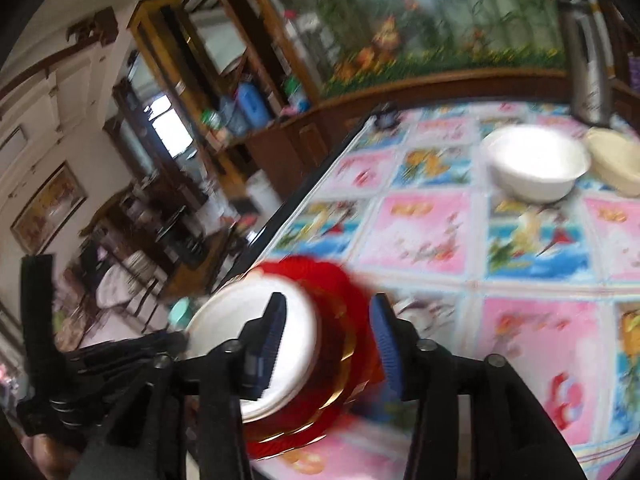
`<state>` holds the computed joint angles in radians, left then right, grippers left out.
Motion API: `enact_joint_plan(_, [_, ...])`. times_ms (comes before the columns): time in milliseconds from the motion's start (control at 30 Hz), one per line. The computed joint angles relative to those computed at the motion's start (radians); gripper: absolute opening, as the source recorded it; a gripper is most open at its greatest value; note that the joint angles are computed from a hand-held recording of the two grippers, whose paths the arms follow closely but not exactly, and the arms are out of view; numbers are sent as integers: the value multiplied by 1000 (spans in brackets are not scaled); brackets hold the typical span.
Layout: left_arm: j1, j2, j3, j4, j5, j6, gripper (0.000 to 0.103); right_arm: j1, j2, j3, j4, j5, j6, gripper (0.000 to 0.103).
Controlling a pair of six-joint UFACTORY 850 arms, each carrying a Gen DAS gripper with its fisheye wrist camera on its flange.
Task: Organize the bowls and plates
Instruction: 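Lower the white foam plate onto the stack and open both grippers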
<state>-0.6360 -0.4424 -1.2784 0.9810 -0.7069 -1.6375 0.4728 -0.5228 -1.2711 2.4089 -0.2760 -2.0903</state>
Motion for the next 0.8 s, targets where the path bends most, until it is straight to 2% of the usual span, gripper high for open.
enact_joint_plan(33, [4,2,3,-8,11,11,74,-6,5,7,88,4,-82,50])
enact_joint_plan(133, [15,20,25,2,44,-32,74,-36,14,33,176,-38,-149,50])
enact_joint_plan(233, [20,26,29,9,57,-59,74,-57,17,56,353,-65,-305,50])
enact_joint_plan(533, [-22,-7,-43,41,81,-40,74,-123,-25,71,510,-88,-385,51])
enact_joint_plan(567, [-29,-19,-65,32,87,-14,74,-129,-30,71,492,-82,-358,51])
enact_joint_plan(633, [-40,-46,-113,3,95,44,74,-149,-43,61,358,-72,-196,51])
enact_joint_plan(700, [-47,-76,-166,-41,117,112,74,-161,-41,67,303,-89,-125,51])
enact_joint_plan(800, [-38,-141,-274,-214,168,304,74,-175,-36,68,239,-87,-73,51])
